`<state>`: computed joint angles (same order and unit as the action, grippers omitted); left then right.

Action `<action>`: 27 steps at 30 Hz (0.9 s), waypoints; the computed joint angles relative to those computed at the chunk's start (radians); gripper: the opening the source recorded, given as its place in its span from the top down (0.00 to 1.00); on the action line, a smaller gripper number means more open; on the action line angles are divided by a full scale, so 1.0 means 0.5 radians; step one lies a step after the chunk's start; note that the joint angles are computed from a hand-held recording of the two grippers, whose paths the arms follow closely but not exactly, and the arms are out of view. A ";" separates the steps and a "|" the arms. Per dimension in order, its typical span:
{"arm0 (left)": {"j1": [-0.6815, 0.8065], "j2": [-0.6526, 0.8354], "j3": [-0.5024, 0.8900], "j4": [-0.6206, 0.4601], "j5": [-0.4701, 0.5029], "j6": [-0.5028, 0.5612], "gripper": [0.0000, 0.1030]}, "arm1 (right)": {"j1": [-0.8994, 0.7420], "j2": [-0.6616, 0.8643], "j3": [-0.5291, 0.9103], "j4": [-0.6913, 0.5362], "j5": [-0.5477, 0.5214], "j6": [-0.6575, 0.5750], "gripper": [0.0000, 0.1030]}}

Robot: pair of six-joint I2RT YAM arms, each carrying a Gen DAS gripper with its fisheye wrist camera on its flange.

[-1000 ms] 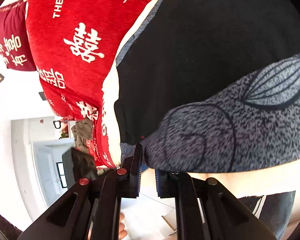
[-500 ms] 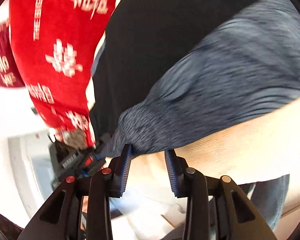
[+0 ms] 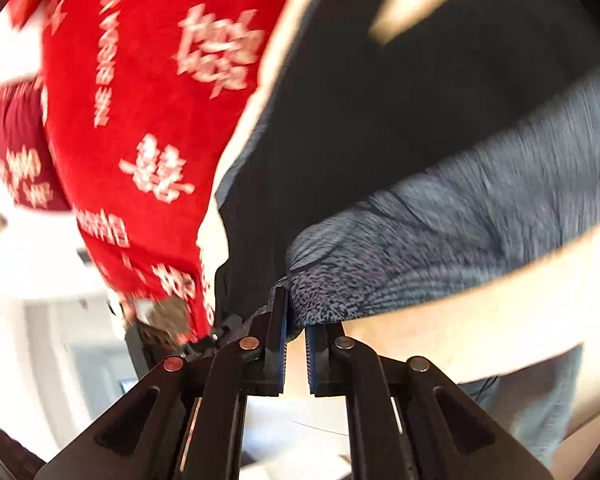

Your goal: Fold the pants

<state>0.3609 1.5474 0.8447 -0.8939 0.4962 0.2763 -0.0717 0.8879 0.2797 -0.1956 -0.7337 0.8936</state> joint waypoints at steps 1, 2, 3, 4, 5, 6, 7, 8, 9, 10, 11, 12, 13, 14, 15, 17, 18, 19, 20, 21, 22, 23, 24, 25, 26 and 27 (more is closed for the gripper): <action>-0.034 -0.015 0.054 -0.019 0.005 -0.029 0.75 | -0.052 0.167 0.155 -0.076 -0.049 -0.161 0.92; -0.078 -0.012 0.113 -0.018 0.006 -0.079 0.75 | -0.098 0.343 0.313 -0.137 -0.100 -0.292 0.92; -0.114 0.001 0.174 -0.009 0.014 -0.134 0.74 | -0.143 0.522 0.470 -0.196 -0.153 -0.413 0.92; -0.150 0.035 0.247 0.010 0.020 -0.200 0.74 | -0.194 0.738 0.673 -0.294 -0.197 -0.555 0.92; -0.196 0.087 0.325 0.054 0.012 -0.286 0.74 | -0.229 0.894 0.831 -0.385 -0.224 -0.656 0.92; -0.245 0.163 0.406 0.108 0.008 -0.355 0.74 | -0.267 1.127 1.064 -0.487 -0.260 -0.773 0.90; -0.299 0.247 0.488 0.160 -0.022 -0.407 0.73 | -0.290 1.281 1.219 -0.572 -0.275 -0.860 0.89; -0.347 0.331 0.568 0.214 -0.069 -0.449 0.67 | -0.307 1.490 1.431 -0.667 -0.273 -0.946 0.88; -0.398 0.434 0.649 0.306 -0.132 -0.503 0.63 | -0.312 1.626 1.561 -0.733 -0.275 -1.009 0.88; -0.447 0.540 0.733 0.372 -0.170 -0.560 0.63 | -0.312 1.864 1.791 -0.789 -0.281 -1.052 0.88; -0.478 0.651 0.815 0.419 -0.202 -0.599 0.63 | -0.301 2.040 1.973 -0.851 -0.271 -1.094 0.88; -0.508 0.770 0.902 0.461 -0.241 -0.633 0.63 | -0.291 2.223 2.172 -0.930 -0.244 -1.153 0.88; -0.544 0.930 1.019 0.508 -0.303 -0.670 0.63 | -0.281 2.360 2.332 -1.003 -0.217 -1.205 0.88; -0.567 1.046 1.103 0.540 -0.349 -0.692 0.63 | -0.271 2.508 2.495 -1.062 -0.182 -1.259 0.88; -0.593 1.155 1.180 0.571 -0.394 -0.720 0.63 | -0.265 2.628 2.620 -1.105 -0.144 -1.307 0.88; -0.631 1.397 1.387 0.562 -0.489 -0.776 0.63 | -0.232 2.909 2.967 -1.238 -0.066 -1.366 0.88; -0.631 1.470 1.440 0.560 -0.501 -0.791 0.63 | -0.218 3.005 3.091 -1.268 -0.031 -1.369 0.88; -0.631 1.508 1.478 0.568 -0.501 -0.816 0.63 | -0.213 3.070 3.182 -1.280 -0.015 -1.373 0.88; -0.633 1.515 1.512 0.532 -0.505 -0.820 0.63 | -0.214 3.094 3.222 -1.299 -0.018 -1.383 0.88; -0.633 1.511 1.548 0.464 -0.507 -0.811 0.63 | -0.215 3.118 3.297 -1.380 -0.033 -1.416 0.83; -0.625 1.474 1.553 0.405 -0.495 -0.792 0.63 | -0.217 3.114 3.321 -1.427 -0.051 -1.456 0.70; -0.612 1.398 1.513 0.375 -0.493 -0.762 0.63 | -0.214 3.071 3.314 -1.460 -0.063 -1.510 0.61; -0.606 1.309 1.459 0.364 -0.534 -0.728 0.63 | -0.210 3.008 3.279 -1.467 -0.052 -1.561 0.38; -0.598 1.213 1.405 0.346 -0.592 -0.685 0.59 | -0.195 2.917 3.224 -1.460 -0.008 -1.618 0.21; -0.589 1.132 1.358 0.340 -0.653 -0.667 0.44 | -0.178 2.817 3.156 -1.435 0.071 -1.657 0.19; -0.579 1.053 1.300 0.359 -0.710 -0.665 0.36 | -0.153 2.666 3.047 -1.394 0.181 -1.708 0.20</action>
